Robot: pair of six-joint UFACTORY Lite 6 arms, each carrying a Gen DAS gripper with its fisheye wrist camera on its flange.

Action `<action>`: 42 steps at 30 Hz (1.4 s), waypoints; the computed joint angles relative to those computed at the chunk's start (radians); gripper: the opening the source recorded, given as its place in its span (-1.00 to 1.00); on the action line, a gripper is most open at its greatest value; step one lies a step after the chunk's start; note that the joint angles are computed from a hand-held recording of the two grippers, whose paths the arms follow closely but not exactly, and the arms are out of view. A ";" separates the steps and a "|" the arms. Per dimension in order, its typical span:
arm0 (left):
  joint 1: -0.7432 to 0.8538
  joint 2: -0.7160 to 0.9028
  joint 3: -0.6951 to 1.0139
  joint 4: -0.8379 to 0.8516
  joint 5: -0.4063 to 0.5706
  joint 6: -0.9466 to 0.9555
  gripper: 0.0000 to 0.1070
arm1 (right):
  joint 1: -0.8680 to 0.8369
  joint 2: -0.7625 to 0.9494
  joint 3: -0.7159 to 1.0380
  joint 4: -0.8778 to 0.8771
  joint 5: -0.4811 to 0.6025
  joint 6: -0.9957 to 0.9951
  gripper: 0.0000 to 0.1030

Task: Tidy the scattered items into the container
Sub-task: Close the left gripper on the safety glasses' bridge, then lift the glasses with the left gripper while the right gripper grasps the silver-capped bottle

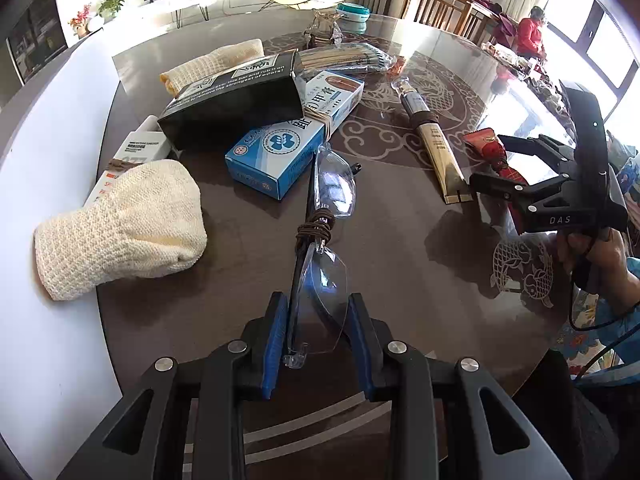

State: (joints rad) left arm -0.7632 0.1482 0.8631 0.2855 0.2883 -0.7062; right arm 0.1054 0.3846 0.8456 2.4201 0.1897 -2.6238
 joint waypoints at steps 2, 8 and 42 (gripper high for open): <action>0.009 -0.007 -0.012 -0.019 -0.018 0.012 -0.42 | 0.000 0.000 0.000 0.001 0.000 -0.001 1.00; 0.026 -0.019 -0.033 -0.068 -0.052 0.047 -0.42 | 0.000 0.001 0.000 0.003 0.000 -0.003 1.00; 0.043 0.209 0.271 0.015 0.101 0.185 -0.60 | 0.001 0.000 -0.001 0.009 0.001 -0.008 1.00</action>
State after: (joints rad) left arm -0.7207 0.3568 1.1345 0.3001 0.3890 -0.5208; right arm 0.1064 0.3848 0.8442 2.4288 0.1908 -2.6320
